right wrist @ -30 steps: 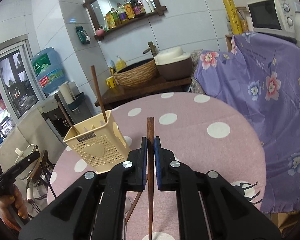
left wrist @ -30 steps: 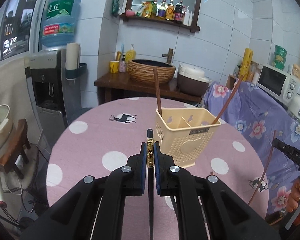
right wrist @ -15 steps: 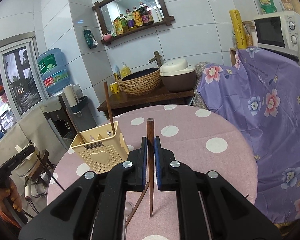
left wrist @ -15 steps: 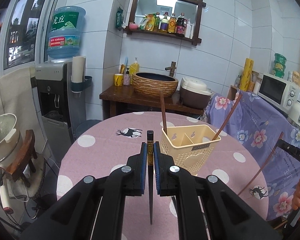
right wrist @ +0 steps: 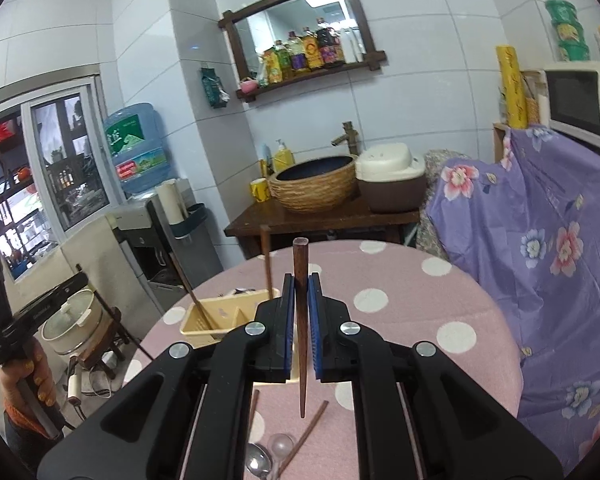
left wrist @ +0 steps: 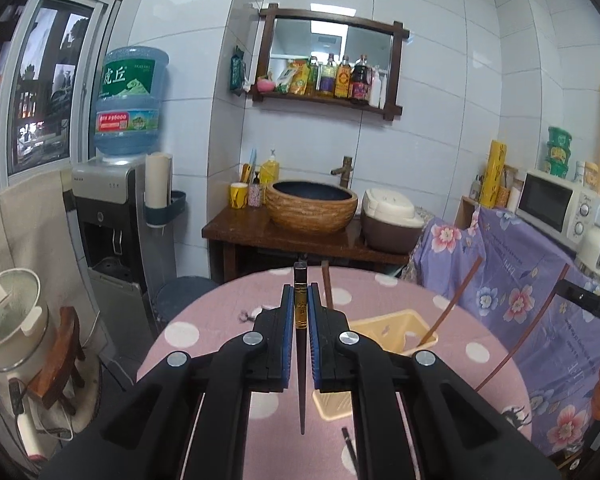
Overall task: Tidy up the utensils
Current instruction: 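Lift both held chopsticks and carry them above the beige holder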
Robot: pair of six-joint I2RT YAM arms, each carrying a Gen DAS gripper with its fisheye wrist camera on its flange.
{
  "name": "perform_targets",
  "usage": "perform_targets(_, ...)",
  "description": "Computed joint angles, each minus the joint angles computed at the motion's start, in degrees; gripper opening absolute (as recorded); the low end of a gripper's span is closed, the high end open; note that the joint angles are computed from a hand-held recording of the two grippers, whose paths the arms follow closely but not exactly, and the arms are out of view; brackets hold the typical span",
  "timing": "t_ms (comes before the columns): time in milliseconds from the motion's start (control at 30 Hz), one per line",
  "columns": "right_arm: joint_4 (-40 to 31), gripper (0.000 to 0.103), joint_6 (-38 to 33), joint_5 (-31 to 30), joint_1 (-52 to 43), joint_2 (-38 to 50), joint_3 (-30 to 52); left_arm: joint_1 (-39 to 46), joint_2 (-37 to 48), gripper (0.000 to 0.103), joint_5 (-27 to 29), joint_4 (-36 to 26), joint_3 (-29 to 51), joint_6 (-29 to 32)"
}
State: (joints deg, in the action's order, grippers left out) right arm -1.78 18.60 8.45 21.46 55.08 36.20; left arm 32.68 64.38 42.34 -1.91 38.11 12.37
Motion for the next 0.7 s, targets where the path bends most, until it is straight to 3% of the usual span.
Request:
perform_targets(233,-1.3,0.008,-3.0,2.9,5.1,4.0,13.0,-2.3,-0.2,0.008,2.1,-3.7,9.9,-7.4)
perform_targets(467,5.0,0.008,-4.4,11.9,8.9,15.2,20.2,-13.5,3.1,0.008,-10.1,1.4,12.2,-13.3)
perform_targets(700,12.3,0.008,-2.6,12.3,8.3,26.0,18.7,-18.2,9.3,0.008,-15.5,8.3,7.7,-13.7)
